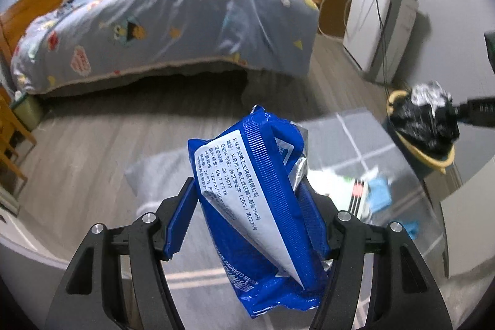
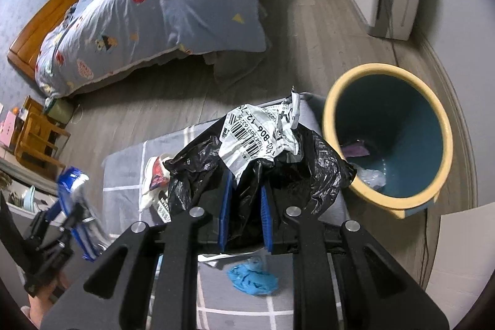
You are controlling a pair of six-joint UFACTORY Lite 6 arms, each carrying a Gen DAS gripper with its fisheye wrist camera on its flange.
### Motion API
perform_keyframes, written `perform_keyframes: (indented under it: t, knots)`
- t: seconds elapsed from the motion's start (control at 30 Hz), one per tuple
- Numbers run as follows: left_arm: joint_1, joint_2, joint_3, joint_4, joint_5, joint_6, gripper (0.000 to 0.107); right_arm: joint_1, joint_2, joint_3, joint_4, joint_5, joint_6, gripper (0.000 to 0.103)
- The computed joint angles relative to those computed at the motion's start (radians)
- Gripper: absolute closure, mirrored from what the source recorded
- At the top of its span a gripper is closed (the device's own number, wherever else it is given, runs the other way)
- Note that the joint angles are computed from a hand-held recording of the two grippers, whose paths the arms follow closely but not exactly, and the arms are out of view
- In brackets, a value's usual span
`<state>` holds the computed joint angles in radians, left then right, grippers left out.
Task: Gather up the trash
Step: 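Drop the black bag into the bin with the right gripper while the left gripper carries the blue packet there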
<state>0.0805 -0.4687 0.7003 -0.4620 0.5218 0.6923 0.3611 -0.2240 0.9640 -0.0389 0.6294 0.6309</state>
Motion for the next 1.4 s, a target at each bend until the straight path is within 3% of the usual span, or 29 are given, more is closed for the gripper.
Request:
perform_keyframes:
  t: [0.27, 0.77, 1.17, 1.4]
  knots:
    - [-0.093, 0.018, 0.039, 0.103, -0.039, -0.144, 0.042, -0.157, -0.103, -0.077, 0.082, 0.000, -0.155, 0.086]
    - [-0.428, 0.153, 0.094, 0.511, -0.131, -0.670, 0.042, -0.490, -0.127, -0.213, 0.312, -0.044, -0.563, 0.086]
    - [-0.738, 0.414, 0.274, 0.860, -0.158, -1.137, 0.042, -0.772, -0.066, -0.223, 0.439, -0.062, -0.873, 0.086]
    - [-0.902, 0.616, 0.461, 0.881, -0.158, -1.239, 0.042, -0.898, -0.014, -0.227, 0.498, -0.081, -1.010, 0.086]
